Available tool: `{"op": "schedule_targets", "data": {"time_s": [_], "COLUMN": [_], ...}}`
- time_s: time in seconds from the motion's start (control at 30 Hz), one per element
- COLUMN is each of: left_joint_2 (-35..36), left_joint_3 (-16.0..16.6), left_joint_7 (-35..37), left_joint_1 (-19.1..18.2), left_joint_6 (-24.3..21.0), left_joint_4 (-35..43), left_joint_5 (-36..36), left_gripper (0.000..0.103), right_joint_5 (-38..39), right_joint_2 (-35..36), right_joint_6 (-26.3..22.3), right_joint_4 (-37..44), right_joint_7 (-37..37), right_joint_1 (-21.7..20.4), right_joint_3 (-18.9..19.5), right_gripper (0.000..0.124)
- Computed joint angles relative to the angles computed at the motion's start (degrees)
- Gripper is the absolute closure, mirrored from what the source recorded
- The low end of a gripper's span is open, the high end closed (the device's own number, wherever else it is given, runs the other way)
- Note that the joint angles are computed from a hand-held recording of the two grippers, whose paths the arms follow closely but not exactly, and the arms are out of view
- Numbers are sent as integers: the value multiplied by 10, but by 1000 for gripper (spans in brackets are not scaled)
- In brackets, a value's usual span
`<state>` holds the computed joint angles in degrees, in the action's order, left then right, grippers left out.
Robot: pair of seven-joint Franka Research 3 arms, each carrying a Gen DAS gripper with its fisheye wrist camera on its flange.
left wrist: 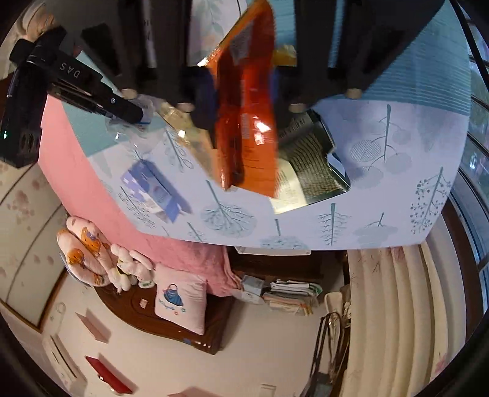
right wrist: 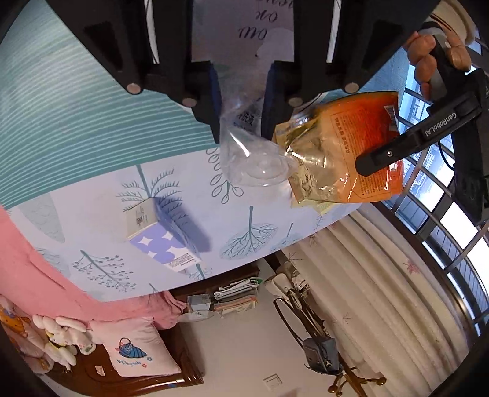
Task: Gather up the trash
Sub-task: 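Grasp the orange snack bag with the left tool while the right tool grasps the clear cup, then carry the orange bag and clear cup down over the bin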
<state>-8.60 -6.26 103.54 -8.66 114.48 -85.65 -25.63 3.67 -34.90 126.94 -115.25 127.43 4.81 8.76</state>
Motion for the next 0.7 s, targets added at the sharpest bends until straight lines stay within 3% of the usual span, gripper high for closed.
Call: {"op": "schedule_targets", "data": {"time_s": [0.13,0.33,0.7], "left_joint_2": [-55,-155,-367], "left_joint_3": [8,47,136], "left_joint_7": [32,68,81], "left_joint_1": [-8,-33,-92], "left_joint_6": [5,-23,-165], "left_joint_4": [-38,-85,-149], "left_joint_5": [-3,-24,-17], "left_gripper": [90,91,91], "right_joint_5": [-8,-14,12], "right_joint_2": [-20,-65,-184], "right_joint_6": [-15,-55,-157], "right_joint_4": [6,20,37], "right_joint_7": [0,7,26], "right_joint_1": [2,8,36], "right_joint_3": [9,33,95], "right_gripper": [102,102,102]}}
